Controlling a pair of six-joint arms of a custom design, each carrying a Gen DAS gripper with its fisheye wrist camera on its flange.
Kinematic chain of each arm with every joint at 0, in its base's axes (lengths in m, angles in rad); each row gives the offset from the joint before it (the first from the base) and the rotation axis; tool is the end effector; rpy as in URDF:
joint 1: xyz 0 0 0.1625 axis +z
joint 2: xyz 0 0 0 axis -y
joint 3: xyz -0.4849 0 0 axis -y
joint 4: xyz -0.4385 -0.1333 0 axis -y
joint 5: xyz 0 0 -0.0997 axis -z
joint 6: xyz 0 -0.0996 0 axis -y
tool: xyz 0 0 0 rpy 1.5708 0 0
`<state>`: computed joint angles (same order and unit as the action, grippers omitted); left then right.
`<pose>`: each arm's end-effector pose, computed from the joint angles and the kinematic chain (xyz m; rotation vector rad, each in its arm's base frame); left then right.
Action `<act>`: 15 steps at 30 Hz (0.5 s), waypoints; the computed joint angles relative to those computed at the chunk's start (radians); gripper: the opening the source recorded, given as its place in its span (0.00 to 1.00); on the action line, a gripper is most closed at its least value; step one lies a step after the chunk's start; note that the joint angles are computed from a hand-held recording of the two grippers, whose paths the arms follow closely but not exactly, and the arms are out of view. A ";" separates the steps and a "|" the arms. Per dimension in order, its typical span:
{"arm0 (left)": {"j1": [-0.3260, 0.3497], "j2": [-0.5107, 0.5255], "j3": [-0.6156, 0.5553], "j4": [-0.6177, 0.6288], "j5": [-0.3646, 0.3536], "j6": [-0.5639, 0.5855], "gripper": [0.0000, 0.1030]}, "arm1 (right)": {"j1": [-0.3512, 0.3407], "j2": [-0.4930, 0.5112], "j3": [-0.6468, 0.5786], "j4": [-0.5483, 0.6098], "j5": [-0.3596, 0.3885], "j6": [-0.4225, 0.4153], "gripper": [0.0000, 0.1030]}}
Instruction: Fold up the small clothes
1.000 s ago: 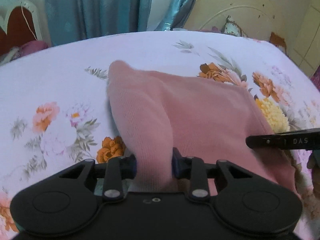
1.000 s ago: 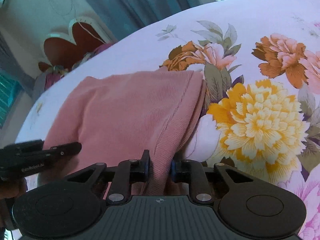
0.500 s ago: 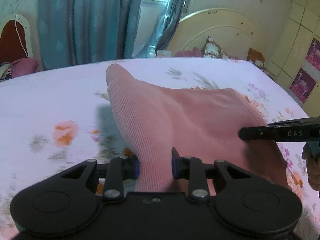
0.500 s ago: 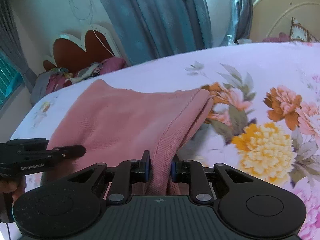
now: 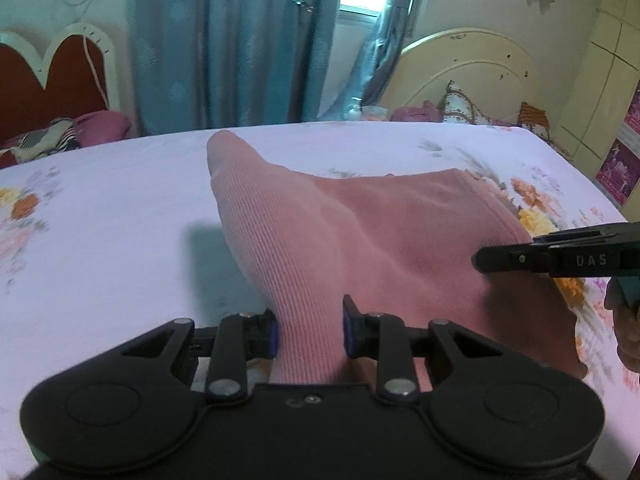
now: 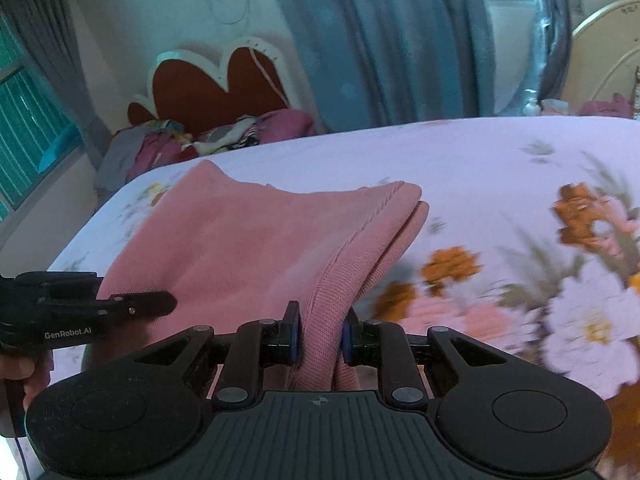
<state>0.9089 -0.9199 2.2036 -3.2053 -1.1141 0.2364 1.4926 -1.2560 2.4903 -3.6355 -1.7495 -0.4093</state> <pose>-0.1935 -0.5367 0.0780 1.0750 2.4872 -0.6018 0.0813 -0.4422 0.2171 0.3248 -2.5622 1.0482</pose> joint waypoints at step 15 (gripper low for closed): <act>0.236 -0.019 -0.020 0.043 -0.123 0.006 0.69 | -0.034 0.309 -0.087 -0.122 -0.095 0.118 0.24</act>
<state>1.1450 -0.9389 2.1837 -3.1620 -1.2373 0.2423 1.4589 -0.9472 2.4034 -3.7575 -1.8441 -0.2910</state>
